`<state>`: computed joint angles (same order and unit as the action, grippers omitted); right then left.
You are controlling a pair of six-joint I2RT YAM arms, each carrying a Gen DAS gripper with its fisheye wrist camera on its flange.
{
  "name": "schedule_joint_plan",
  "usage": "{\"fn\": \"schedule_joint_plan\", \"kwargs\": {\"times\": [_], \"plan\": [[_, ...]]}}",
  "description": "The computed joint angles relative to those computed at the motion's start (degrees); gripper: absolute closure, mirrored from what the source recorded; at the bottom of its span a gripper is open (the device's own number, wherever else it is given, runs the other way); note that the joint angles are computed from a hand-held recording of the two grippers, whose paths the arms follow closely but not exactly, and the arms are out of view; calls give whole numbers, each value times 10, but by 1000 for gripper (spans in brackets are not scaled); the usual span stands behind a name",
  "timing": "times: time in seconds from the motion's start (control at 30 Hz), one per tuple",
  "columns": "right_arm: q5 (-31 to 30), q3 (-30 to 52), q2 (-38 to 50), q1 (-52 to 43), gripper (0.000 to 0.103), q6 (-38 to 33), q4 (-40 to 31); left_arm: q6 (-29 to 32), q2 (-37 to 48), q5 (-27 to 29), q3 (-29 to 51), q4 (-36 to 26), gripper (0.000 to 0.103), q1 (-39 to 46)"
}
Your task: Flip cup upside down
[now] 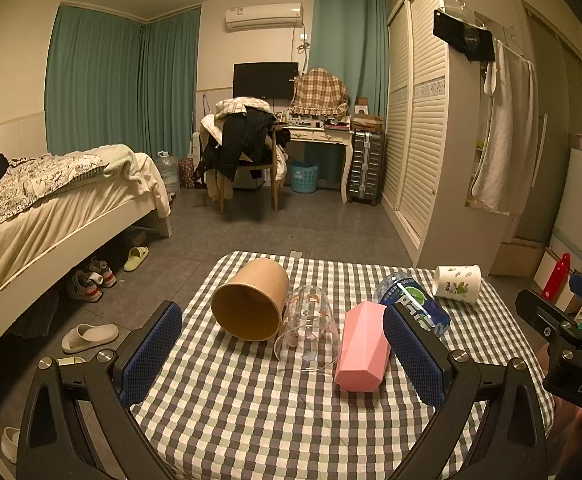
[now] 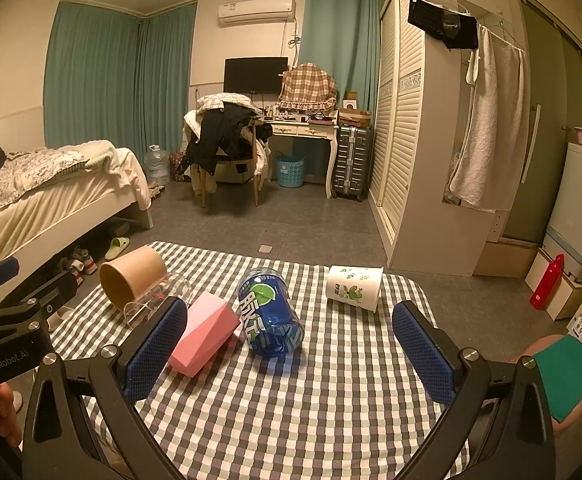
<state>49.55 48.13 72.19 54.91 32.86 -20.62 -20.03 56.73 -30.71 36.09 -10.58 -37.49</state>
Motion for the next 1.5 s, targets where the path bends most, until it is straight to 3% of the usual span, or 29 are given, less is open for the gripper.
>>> {"fn": "schedule_joint_plan", "kwargs": {"times": [1.07, 1.37, 1.5], "plan": [[4, 1, 11, -2, 0, 10, -3, -2, -5, -5, -9, 1, 0, -9], [11, 20, 41, 3, 0, 22, -17, 17, 16, 5, -19, 21, 0, 8], [16, 43, 79, 10, 0, 38, -31, 35, 28, 40, -26, 37, 0, 47]]}}
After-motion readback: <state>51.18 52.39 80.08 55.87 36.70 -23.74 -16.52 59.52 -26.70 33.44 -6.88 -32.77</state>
